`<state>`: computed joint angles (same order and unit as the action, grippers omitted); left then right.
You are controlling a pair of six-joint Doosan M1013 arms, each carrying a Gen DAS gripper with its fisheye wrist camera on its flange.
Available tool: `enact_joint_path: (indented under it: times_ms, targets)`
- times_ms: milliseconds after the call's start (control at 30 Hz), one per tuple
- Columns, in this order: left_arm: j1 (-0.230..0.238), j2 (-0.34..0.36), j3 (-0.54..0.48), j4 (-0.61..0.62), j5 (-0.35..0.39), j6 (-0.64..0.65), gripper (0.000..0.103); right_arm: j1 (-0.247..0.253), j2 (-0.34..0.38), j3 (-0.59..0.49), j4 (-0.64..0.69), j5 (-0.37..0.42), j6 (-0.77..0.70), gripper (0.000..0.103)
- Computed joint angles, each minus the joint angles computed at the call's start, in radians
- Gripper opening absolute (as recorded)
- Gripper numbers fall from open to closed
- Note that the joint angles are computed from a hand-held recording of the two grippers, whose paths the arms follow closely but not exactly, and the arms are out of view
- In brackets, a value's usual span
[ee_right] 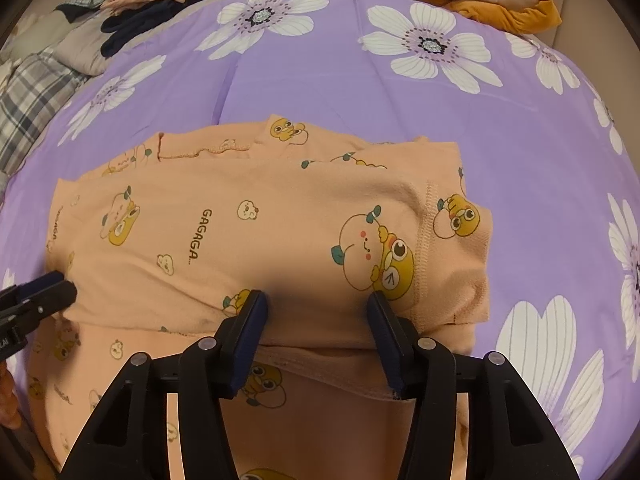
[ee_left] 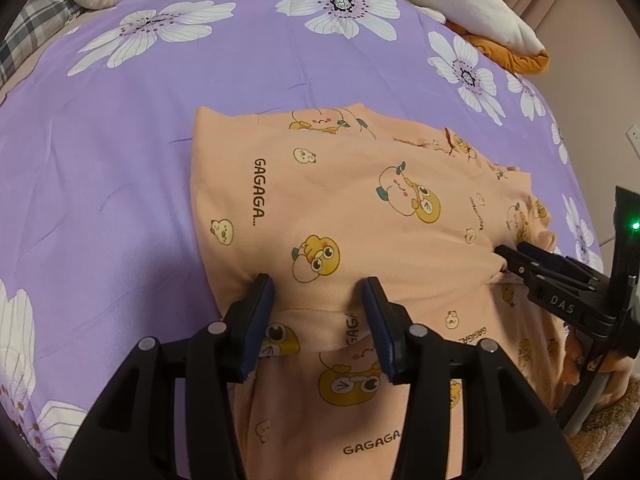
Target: Fold small clothes
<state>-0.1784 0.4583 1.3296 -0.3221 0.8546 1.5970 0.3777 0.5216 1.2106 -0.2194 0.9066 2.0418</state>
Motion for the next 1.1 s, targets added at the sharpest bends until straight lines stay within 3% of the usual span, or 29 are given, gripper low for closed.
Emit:
enact_joint_path:
  times_ms: [267, 833, 967, 1100]
  targets:
    - [0.0, 0.002, -0.002, -0.017, 0.001, 0.014, 0.052, -0.001, 0.001, -0.003, 0.003, 0.002, -0.003, 0.054]
    - [0.026, -0.001, -0.01, -0.119, 0.047, 0.036, 0.053, 0.003, -0.002, 0.005, -0.02, -0.021, 0.022, 0.058]
    - [0.018, -0.046, 0.024, -0.06, 0.015, -0.006, 0.054, -0.006, -0.042, 0.053, 0.035, -0.07, 0.039, 0.058]
    - [0.027, -0.107, 0.086, -0.115, -0.037, 0.008, 0.069, -0.006, -0.121, 0.145, 0.063, -0.145, 0.069, 0.059]
